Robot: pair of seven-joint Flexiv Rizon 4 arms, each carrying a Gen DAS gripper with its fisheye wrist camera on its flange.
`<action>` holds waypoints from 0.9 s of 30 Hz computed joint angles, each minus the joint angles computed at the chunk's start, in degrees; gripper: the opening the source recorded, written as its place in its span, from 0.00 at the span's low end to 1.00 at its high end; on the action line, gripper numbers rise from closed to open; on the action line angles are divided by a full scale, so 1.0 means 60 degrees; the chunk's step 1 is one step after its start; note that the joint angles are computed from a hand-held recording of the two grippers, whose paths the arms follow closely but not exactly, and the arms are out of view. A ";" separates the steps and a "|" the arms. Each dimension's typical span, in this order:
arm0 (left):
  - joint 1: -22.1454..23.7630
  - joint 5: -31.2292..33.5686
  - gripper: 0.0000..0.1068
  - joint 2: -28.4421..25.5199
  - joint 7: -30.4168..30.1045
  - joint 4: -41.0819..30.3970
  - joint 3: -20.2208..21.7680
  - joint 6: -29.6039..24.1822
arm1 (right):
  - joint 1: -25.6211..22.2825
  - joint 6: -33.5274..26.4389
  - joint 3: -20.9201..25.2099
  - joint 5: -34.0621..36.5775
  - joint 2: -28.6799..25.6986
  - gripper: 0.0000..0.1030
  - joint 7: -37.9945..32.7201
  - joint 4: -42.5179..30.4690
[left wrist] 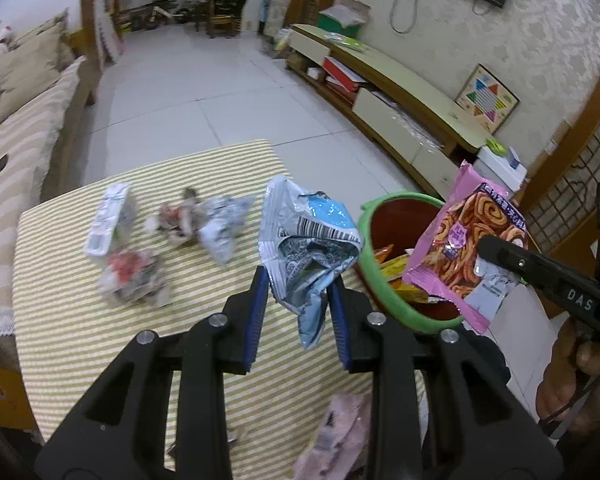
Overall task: Collect trash
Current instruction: 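Carry blue wrapper and pink bag over the red bucket and open both tools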
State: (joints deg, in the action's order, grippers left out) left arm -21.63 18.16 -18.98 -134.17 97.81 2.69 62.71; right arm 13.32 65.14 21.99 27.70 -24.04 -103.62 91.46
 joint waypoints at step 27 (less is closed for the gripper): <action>-0.0377 -0.3174 0.32 -0.3951 0.3682 -0.4651 -0.0837 -0.0806 | -0.0936 -0.0177 -0.0605 -0.0886 -0.0843 0.14 0.0664 -0.0138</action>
State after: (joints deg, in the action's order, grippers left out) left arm -23.90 -0.88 -42.68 -112.07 69.90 -2.33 57.88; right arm 7.70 64.08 18.36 22.38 -29.10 -99.64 90.64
